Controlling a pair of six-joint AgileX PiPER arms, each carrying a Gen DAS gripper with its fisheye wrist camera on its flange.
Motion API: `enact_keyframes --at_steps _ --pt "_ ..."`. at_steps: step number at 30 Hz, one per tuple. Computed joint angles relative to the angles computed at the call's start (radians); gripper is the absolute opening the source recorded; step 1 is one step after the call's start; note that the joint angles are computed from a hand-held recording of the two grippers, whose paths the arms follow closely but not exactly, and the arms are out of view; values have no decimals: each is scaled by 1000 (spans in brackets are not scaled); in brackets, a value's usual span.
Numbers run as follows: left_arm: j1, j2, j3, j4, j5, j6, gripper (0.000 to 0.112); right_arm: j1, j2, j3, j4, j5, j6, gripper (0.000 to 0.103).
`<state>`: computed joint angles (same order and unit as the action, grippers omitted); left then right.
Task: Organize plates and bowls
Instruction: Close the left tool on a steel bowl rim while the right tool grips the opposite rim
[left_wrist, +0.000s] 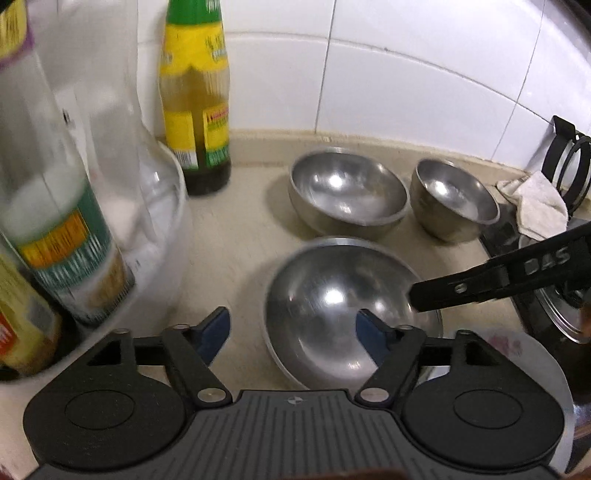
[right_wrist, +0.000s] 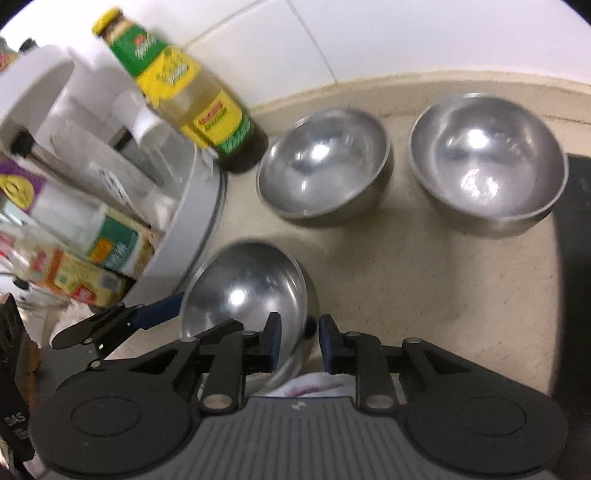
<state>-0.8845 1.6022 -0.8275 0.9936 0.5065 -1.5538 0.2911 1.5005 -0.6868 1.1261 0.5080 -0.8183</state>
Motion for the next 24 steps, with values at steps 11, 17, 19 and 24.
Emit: enact_keyframes --at_steps 11,17,19,24 --pt "96 143 -240 2 42 207 89 -51 85 -89 157 -87 -75 31" --pt "175 296 -401 -144 20 419 89 -38 167 -126 292 -162 -163 36" --pt "193 335 -437 -190 11 482 88 -49 180 -130 320 -141 -177 36" --pt "213 380 -475 -252 0 575 82 -35 208 -155 278 -144 -152 37"
